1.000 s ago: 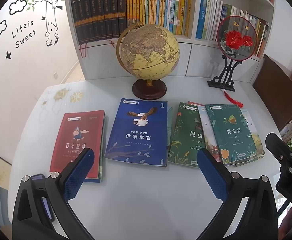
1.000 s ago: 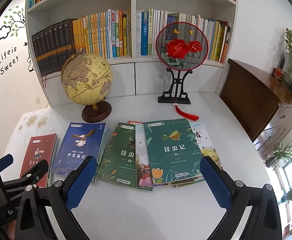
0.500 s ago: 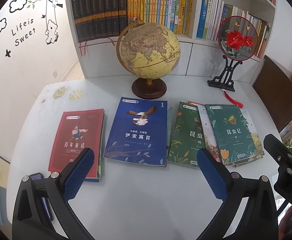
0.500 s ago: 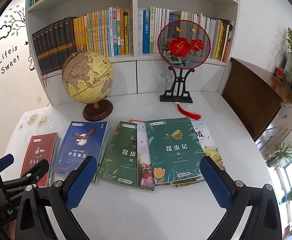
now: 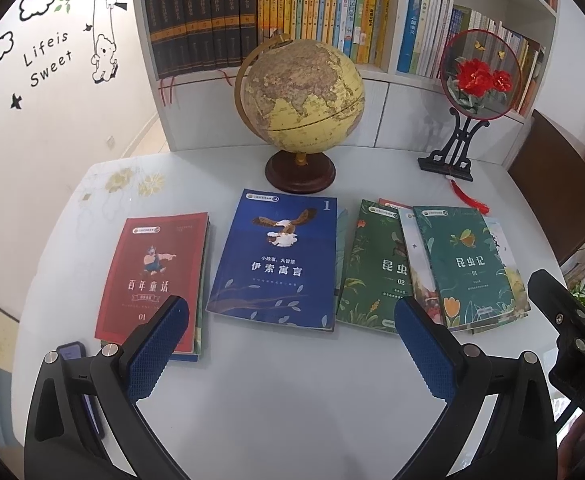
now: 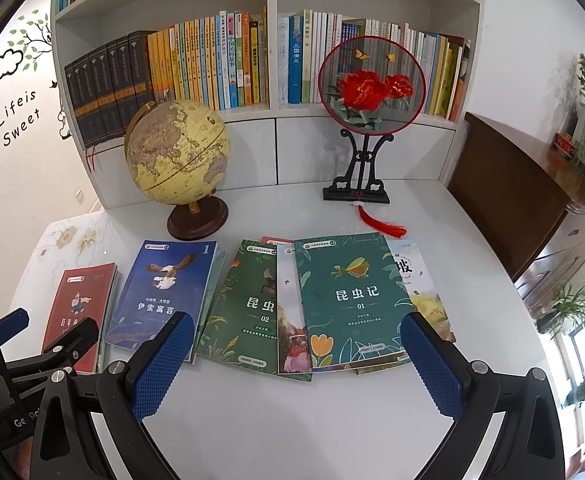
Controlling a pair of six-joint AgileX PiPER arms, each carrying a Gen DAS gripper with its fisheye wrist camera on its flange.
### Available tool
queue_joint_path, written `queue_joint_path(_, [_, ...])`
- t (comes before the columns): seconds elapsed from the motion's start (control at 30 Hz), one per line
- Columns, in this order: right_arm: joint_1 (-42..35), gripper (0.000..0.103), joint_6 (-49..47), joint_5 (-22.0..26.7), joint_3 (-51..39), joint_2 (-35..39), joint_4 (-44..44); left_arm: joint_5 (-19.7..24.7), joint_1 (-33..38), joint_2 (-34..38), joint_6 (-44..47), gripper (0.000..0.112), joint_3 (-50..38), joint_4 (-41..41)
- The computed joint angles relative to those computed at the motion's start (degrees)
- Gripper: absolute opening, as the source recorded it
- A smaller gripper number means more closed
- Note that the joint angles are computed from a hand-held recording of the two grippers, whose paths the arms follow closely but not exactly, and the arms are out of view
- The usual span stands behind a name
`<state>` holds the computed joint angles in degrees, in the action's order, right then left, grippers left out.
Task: Organize books
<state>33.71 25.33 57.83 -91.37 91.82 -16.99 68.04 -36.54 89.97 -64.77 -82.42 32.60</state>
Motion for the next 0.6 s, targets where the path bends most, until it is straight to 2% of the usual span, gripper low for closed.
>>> queue_joint_path(0.3, [-0.4,0.103,-0.7,0.2,-0.3,0.2,0.5,0.1,0.2,0.2,-0.2,0.102,0.0,-0.5])
queue_joint_path(0.5, [-0.9,0.103,-1.4,0.9,0.7,0.2,-0.9,-5.5,2.3,-0.9,5.6,0.102,4.8,-12.1])
queue_joint_path(0.6, [-2.8,0.103,-1.9,1.1,2.7,-0.7,-0.9,-10.6,2.1,-2.2,6.8,0.102,10.0,-20.8])
